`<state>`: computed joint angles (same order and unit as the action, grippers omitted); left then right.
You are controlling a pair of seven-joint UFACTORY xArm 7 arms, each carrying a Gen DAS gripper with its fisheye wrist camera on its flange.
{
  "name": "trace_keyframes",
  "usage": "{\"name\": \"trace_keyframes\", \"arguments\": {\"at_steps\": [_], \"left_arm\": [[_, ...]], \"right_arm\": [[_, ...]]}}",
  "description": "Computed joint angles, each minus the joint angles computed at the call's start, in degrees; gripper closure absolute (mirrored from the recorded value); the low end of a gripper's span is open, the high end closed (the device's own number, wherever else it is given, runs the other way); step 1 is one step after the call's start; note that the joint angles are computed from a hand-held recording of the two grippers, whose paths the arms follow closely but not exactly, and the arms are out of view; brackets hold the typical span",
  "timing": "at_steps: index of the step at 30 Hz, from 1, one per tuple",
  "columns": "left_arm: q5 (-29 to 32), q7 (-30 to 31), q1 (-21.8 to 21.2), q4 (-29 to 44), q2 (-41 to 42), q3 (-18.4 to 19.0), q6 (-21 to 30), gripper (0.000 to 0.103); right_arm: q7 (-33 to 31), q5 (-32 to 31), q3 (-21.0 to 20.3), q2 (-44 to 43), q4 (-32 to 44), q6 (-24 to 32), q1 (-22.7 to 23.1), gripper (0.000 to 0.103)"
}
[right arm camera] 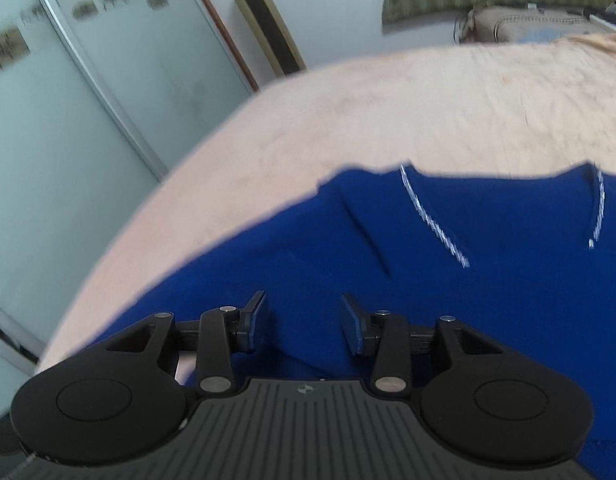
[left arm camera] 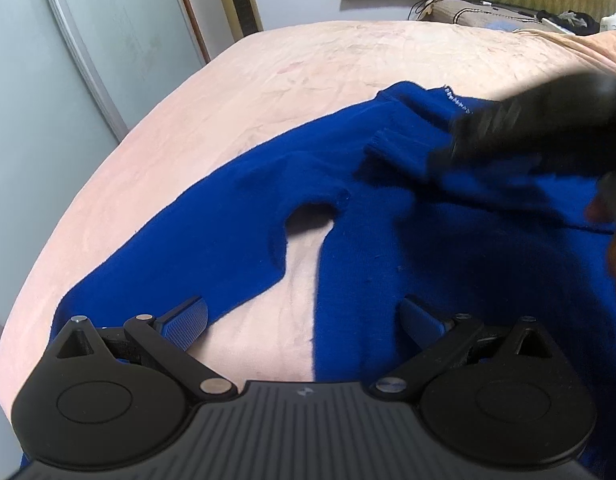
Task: Fold small clothes
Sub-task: 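Move the left tool to the cuff of the other sleeve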
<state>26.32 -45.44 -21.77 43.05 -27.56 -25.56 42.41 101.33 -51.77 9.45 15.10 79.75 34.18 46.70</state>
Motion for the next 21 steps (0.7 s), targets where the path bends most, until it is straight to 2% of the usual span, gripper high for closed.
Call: {"name": "trace_keyframes", "arguments": {"at_steps": [1,2,5,6,9,10,14,18,21], "left_arm": [[0.49,-0.24,0.12,-0.02,-0.27,-0.28,-0.03,0.0],[0.89,-0.4,0.25,-0.09,-0.58,-0.46,0.0,0.0],[1.14,-1.25,0.69,-0.16,-1.28,-0.72,0.68,0.0],[0.84,-1.53,0.77,-0.1,-1.34,-0.63,1.03,0.0],[-0.44,-2.25,0.74,-0.3,-1.86,-0.05,1.86,0.0],[-0.86,-2.35,0.62,-0.54,-2.25,0.17,1.96,0.0],[-0.92,-3.14,0.85,-1.23,-3.71,-0.61,3.74,0.0],[-1.33,-3.43,0.28,-2.5,-6.58,-0.78,5.41,0.0],[-2.23,-2.82,0.25,-4.07,-9.62,-0.09,6.48,0.0]], "right_arm": [[-1.71,1.07,1.3,0.49,0.37,0.64,-0.88,0.059],[-1.03,0.63,0.25,0.45,0.51,1.21,0.46,0.059],[4.82,-4.88,-0.66,-1.33,-1.05,-1.42,1.3,0.059],[4.97,-5.64,-0.41,-1.45,-1.1,-1.51,1.13,0.056],[-3.13,-0.13,2.46,0.32,1.16,2.08,-0.94,0.052],[-4.14,1.35,1.92,0.51,1.7,4.3,0.13,0.052],[0.54,-3.56,1.07,-2.43,-0.86,3.8,1.83,0.051],[0.55,-6.43,2.67,-3.42,-0.55,8.01,2.4,0.05],[0.67,-6.88,3.53,-3.4,-0.68,7.01,2.07,0.049]]}}
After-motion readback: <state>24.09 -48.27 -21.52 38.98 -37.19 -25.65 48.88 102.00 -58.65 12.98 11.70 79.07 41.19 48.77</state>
